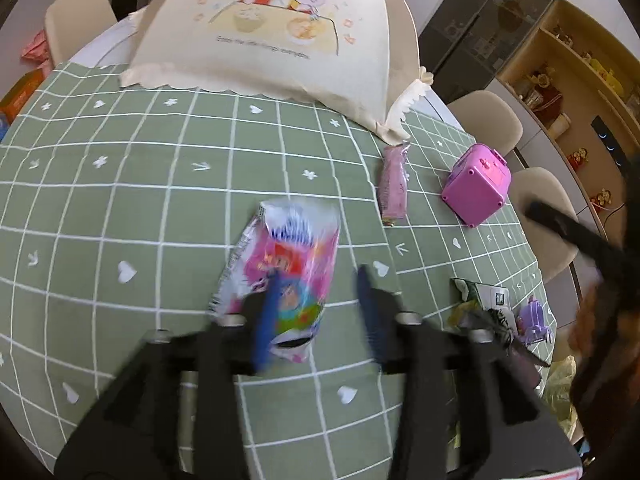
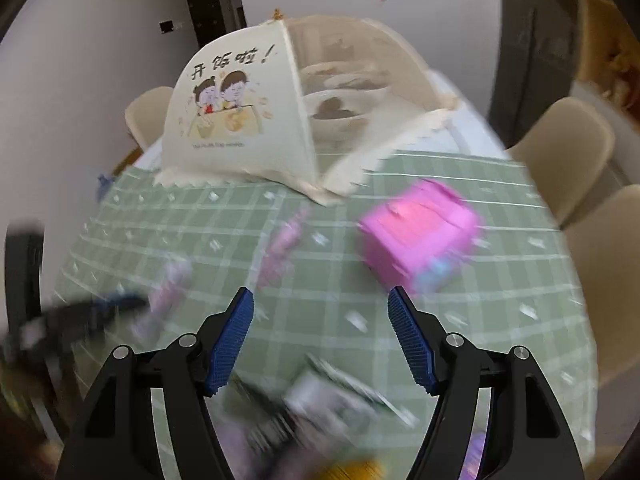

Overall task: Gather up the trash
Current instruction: 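Return to the table and grasp the pink tissue packet with the left tool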

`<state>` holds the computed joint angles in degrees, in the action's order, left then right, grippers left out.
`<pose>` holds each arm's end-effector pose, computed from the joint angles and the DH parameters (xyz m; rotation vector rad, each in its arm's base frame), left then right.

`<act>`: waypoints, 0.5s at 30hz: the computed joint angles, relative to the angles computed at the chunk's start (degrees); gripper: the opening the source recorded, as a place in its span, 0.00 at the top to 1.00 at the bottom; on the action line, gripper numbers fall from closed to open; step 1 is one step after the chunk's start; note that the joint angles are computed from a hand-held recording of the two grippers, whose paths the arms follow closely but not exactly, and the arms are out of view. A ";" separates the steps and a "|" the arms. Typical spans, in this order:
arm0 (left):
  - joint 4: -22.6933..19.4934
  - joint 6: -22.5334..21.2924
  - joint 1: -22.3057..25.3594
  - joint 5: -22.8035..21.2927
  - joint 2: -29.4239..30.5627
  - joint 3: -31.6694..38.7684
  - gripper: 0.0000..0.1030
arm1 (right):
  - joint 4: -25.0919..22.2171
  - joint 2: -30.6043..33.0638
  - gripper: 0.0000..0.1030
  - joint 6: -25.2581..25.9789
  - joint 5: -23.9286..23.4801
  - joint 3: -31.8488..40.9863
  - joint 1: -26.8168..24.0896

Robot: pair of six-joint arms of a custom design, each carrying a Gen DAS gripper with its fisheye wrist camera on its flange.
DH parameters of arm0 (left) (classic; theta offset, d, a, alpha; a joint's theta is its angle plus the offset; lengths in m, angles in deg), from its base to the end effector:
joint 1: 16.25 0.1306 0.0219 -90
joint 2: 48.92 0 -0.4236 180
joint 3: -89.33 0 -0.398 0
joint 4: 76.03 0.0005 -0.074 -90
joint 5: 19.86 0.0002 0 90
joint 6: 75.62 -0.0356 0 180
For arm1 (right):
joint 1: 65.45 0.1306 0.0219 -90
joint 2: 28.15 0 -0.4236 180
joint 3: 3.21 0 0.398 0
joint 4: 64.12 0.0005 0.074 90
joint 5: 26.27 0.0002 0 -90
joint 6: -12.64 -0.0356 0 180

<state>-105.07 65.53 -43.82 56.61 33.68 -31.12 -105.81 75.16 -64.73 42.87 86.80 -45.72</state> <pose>0.3583 -0.1783 0.3090 -0.6028 2.3958 -0.3113 0.5307 0.2033 0.3633 -0.8391 2.3691 0.5100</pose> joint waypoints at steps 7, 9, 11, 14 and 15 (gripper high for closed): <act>0.45 1.62 -0.86 -2.46 -3.75 -3.37 0.56 | 0.55 9.94 0.42 -0.93 7.35 8.19 6.28; 0.18 1.58 -1.17 -3.14 -4.37 -3.98 0.52 | 0.62 11.77 0.45 -1.46 8.95 8.84 6.86; 0.00 1.19 -1.23 -3.81 -4.67 -4.48 0.51 | 0.37 13.24 0.47 -2.40 9.66 9.57 7.00; 0.20 1.35 -0.79 -3.58 -4.62 -5.20 0.50 | -3.69 16.43 0.53 -5.52 6.31 13.24 6.24; 0.35 1.54 -0.56 -3.31 -4.56 -5.40 0.50 | -4.40 17.12 0.55 -6.23 5.45 14.11 6.03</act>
<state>-104.72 67.07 -44.39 53.30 29.13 -36.51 -110.21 92.28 -70.96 48.32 100.91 -39.69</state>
